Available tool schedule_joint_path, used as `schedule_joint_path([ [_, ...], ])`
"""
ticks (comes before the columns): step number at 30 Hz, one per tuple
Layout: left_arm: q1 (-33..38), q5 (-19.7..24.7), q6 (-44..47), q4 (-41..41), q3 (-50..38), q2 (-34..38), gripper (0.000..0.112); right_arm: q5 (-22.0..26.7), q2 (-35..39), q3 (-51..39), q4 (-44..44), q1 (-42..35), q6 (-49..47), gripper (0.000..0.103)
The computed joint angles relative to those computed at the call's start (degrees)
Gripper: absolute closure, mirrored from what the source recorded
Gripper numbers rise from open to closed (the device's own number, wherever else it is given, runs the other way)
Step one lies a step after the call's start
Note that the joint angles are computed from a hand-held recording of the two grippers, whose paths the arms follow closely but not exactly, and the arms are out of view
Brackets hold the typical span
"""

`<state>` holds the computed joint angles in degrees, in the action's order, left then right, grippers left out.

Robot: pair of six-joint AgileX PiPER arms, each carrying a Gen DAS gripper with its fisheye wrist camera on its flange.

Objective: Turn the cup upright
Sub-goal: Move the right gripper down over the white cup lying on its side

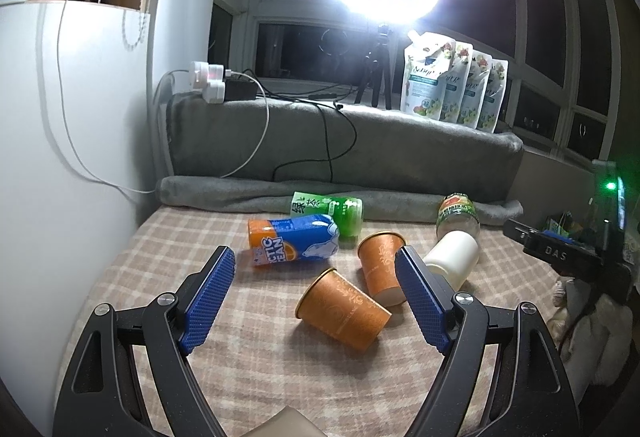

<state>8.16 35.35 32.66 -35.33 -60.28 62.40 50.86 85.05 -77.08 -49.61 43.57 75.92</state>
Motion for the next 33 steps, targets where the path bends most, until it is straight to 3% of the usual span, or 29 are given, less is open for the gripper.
schedule_joint_path([
  [8,1.54,2.44,0.86,-0.3,-0.08,1.24,0.03,-9.82,3.38,-2.2,23.02,-10.72,-15.27,0.006],
  [16,1.77,5.49,-0.69,1.31,-0.53,2.99,0.03,-14.22,7.94,-3.6,49.72,-20.36,-31.46,0.006],
  [26,2.78,6.82,-0.21,0.63,0.52,3.18,0.03,-13.05,15.93,-8.29,70.99,-26.96,-44.63,0.006],
  [31,3.24,7.18,-0.29,0.63,0.71,3.22,0.03,-12.66,18.4,-9.63,78.05,-28.53,-48.2,0.006],
  [33,3.51,7.17,-0.3,0.62,0.77,3.25,0.03,-12.15,19.42,-10.59,79.58,-28.72,-49.14,0.011],
])
